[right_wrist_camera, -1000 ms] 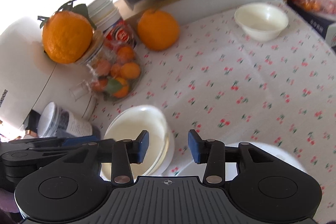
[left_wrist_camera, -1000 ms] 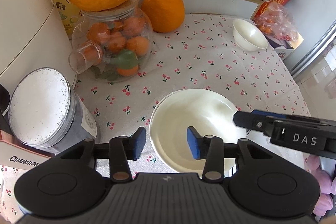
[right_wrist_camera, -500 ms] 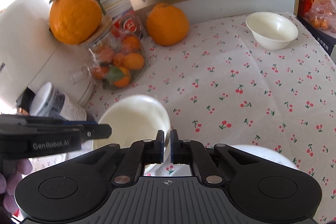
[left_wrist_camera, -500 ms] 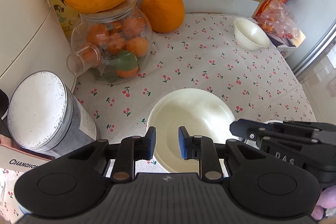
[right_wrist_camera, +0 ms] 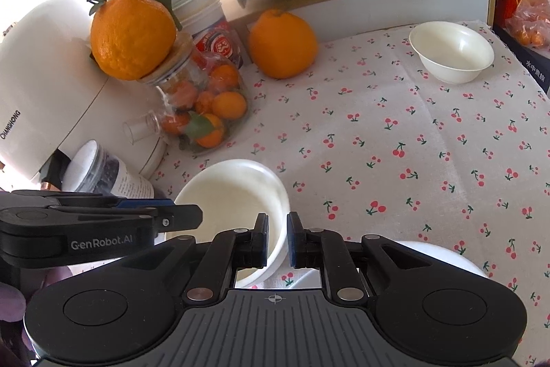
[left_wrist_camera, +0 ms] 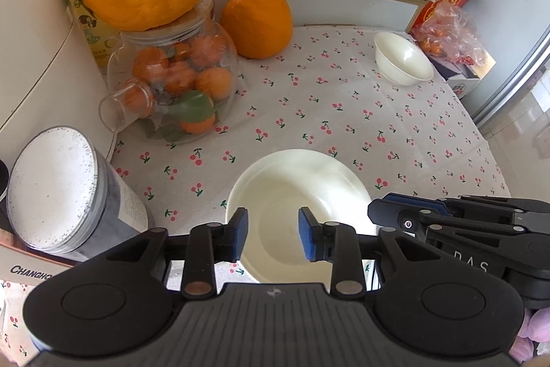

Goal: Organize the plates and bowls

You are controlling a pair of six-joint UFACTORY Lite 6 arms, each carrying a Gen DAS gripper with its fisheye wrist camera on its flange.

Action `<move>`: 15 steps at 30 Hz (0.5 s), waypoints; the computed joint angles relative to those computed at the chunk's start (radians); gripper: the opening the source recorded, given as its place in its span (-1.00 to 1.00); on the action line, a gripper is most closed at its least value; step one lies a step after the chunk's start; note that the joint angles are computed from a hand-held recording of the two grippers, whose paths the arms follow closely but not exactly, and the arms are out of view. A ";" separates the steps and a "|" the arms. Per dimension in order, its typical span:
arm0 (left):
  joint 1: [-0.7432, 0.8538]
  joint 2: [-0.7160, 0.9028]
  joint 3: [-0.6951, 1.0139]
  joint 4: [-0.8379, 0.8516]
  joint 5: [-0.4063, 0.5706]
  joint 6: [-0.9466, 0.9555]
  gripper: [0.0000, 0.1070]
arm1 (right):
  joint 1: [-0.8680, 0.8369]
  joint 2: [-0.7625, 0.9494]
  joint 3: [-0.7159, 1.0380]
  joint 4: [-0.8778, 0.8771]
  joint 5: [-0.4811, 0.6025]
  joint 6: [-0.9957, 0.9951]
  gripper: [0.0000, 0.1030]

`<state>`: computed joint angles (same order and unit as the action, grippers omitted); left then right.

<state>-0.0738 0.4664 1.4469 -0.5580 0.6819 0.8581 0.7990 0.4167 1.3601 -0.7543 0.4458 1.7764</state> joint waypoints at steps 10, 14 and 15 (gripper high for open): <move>-0.054 -0.003 -0.008 0.016 -0.035 -0.041 -0.03 | -0.031 -0.090 -0.094 0.002 -0.012 -0.003 -0.39; -0.089 0.003 -0.008 0.028 -0.055 -0.079 0.17 | -0.049 -0.143 -0.150 -0.006 -0.003 -0.011 -0.03; -0.098 0.004 -0.010 0.032 -0.062 -0.090 0.19 | -0.053 -0.155 -0.161 -0.006 0.005 -0.013 0.08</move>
